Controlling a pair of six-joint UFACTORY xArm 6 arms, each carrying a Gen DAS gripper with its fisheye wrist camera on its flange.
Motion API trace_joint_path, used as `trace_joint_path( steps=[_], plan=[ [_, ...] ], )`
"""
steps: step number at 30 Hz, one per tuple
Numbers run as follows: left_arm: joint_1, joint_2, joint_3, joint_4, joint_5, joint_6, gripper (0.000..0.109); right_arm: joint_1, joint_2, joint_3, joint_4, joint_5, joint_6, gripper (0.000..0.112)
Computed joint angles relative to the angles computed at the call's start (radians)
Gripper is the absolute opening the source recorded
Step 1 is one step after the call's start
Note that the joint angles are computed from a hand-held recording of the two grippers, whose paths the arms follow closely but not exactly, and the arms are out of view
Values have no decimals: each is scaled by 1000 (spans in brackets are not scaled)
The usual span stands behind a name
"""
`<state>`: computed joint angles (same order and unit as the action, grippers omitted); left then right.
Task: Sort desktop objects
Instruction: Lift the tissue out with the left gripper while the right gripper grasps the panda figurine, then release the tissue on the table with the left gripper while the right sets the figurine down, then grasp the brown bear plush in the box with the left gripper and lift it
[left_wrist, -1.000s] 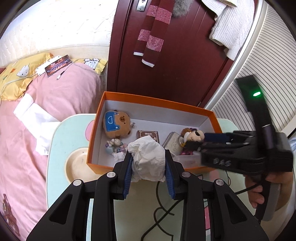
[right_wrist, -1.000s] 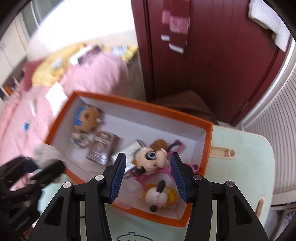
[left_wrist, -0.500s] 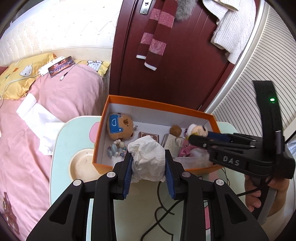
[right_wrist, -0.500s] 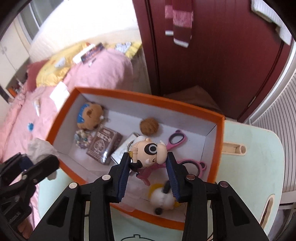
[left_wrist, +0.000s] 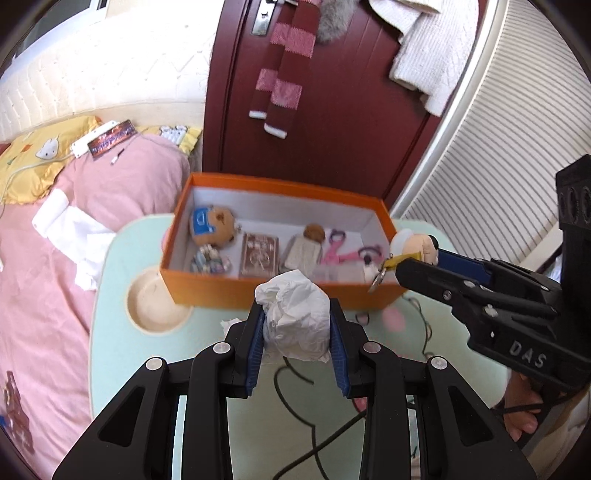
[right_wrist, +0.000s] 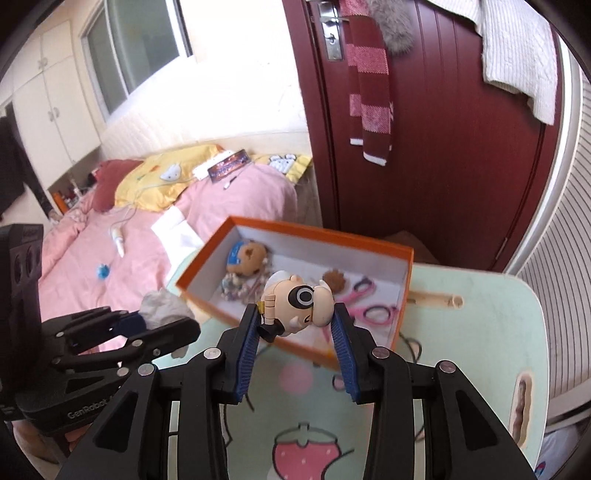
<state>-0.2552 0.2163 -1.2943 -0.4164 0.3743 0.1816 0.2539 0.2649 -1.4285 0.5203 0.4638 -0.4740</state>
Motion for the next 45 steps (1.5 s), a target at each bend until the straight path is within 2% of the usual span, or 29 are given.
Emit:
trace_joint_path(
  steps=[1,6,9,12,13,14,15,17,19,23,26,29,31,34,37,40,45],
  plan=[
    [-3,4,12,51,-5,-47,33,4,-15,31,-6,-11,6,38],
    [-3,48,56,493,-69,-449,33,15,-27,151,-104,-88,115,38],
    [-5,98,43,537,-58,-498,33,8,-3,192,-176,-135,171,38],
    [3,119,51,723,-108,-649,34,5,27,217,-166,-180,177,38],
    [4,125,37,781,-89,-693,36,6,33,227,-147,-208,163,38],
    [4,128,33,808,-93,-713,42,9,40,233,-143,-236,158,38],
    [4,131,28,803,-94,-709,45,10,45,233,-162,-243,169,38],
    [1,130,23,765,-89,-680,64,12,50,231,-175,-244,165,39],
    [-1,127,26,709,-93,-646,69,15,49,233,-159,-251,141,43],
    [5,100,64,560,-132,-550,70,21,29,247,-35,-268,17,50],
    [10,71,82,492,-138,-510,70,34,-3,271,92,-315,-99,60],
    [17,58,83,466,-144,-490,70,43,-35,290,202,-347,-201,61],
    [20,50,87,460,-159,-484,70,38,-39,284,204,-341,-197,61],
    [25,47,74,324,-200,-373,70,25,-33,260,220,-312,-186,61],
    [37,80,-5,353,-189,-373,70,15,-24,243,214,-279,-159,61],
    [56,131,-112,453,-137,-414,70,9,-18,237,217,-252,-152,61],
    [67,318,-428,337,65,-279,70,8,-15,239,237,-233,-167,61]
  ],
)
